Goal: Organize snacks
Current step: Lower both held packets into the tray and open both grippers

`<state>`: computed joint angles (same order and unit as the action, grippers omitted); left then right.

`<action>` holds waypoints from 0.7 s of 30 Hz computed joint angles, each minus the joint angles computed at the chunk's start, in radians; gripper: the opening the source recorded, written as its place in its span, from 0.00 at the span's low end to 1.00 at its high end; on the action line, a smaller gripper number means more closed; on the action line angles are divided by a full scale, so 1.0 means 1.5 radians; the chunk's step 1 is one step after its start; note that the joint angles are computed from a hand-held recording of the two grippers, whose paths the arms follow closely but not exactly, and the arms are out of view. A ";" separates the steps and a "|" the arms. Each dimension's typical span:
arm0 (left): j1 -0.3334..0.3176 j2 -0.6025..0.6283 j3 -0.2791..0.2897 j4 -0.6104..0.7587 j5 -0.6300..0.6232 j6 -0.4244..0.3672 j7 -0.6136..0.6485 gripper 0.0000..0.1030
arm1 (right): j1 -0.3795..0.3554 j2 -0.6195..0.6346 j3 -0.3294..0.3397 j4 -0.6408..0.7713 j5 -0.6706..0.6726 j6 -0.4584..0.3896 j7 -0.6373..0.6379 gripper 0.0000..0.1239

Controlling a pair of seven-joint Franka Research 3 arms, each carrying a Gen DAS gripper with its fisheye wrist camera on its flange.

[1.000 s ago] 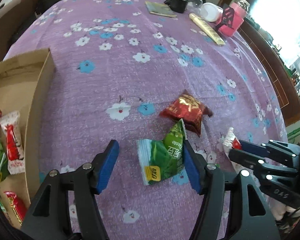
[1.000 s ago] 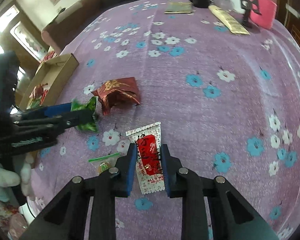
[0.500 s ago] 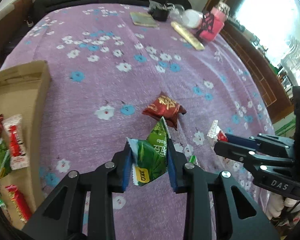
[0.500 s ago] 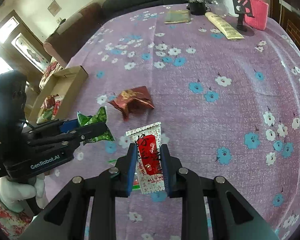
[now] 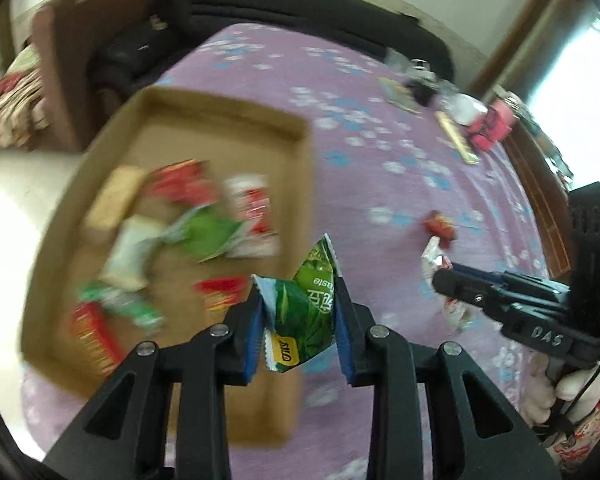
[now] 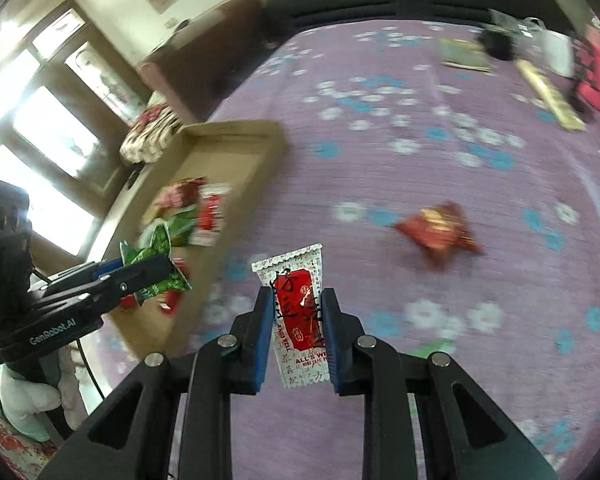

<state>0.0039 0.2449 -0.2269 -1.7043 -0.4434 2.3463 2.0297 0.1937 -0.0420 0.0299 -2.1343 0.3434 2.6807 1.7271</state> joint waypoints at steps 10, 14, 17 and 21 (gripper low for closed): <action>0.038 0.032 0.026 0.018 0.050 -0.033 -0.031 0.33 | 0.042 0.169 0.021 0.206 0.004 -0.056 0.000 0.18; 0.046 0.050 0.022 0.036 0.062 -0.057 -0.032 0.33 | 0.059 0.233 0.017 0.286 -0.029 -0.090 0.027 0.18; 0.060 0.055 0.014 0.046 0.042 -0.073 -0.008 0.36 | 0.073 0.262 0.011 0.323 -0.057 -0.110 0.055 0.18; 0.068 0.057 0.015 0.058 0.032 -0.088 0.007 0.38 | 0.084 0.300 0.001 0.374 -0.090 -0.134 0.088 0.18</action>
